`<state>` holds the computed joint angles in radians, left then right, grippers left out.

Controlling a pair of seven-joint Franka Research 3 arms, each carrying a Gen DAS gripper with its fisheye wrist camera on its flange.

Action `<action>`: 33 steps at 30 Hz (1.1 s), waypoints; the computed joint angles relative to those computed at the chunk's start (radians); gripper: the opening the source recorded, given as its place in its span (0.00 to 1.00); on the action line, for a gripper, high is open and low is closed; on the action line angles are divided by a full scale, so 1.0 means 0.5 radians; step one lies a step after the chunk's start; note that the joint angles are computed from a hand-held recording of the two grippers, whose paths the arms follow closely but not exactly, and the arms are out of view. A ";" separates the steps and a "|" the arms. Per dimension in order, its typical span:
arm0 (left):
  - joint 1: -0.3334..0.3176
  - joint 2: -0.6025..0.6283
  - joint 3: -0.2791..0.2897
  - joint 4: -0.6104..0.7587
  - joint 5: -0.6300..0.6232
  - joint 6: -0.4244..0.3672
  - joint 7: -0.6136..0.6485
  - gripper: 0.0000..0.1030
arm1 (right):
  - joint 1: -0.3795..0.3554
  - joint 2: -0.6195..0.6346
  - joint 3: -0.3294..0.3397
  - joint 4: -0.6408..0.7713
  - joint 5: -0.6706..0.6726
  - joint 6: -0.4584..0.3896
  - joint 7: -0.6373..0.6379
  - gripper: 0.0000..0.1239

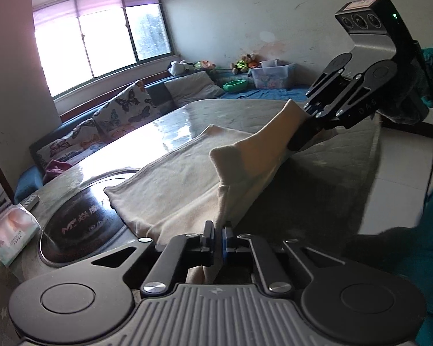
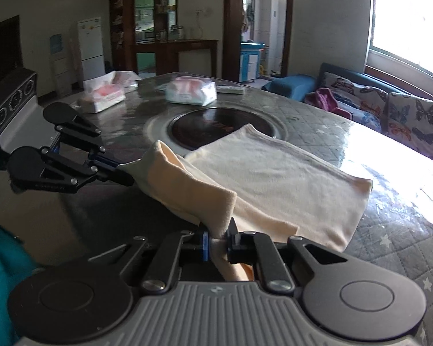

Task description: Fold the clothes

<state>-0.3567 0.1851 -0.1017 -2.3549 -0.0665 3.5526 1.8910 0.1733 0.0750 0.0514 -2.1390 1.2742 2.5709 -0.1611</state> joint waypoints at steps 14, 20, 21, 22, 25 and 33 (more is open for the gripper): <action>0.168 -0.176 -0.154 -0.136 0.100 0.053 -0.211 0.05 | 0.027 -0.224 -0.096 -0.104 -0.308 -0.263 0.321 0.08; 0.231 0.063 -0.082 0.197 0.256 0.056 -0.331 0.05 | 0.001 0.047 -0.064 0.278 -0.455 -0.273 0.505 0.08; 0.228 0.117 -0.061 0.275 0.266 0.034 -0.341 0.05 | -0.009 0.109 -0.053 0.355 -0.487 -0.272 0.546 0.08; 0.224 0.181 -0.040 0.366 0.277 0.003 -0.352 0.05 | -0.019 0.168 -0.040 0.427 -0.517 -0.266 0.584 0.08; 0.125 0.381 0.093 0.647 0.230 -0.126 -0.353 0.05 | -0.041 0.425 0.009 0.722 -0.659 -0.219 0.731 0.08; -0.214 0.869 0.546 1.287 0.137 -0.513 -0.568 0.05 | -0.036 1.006 0.099 1.259 -1.000 0.014 1.229 0.09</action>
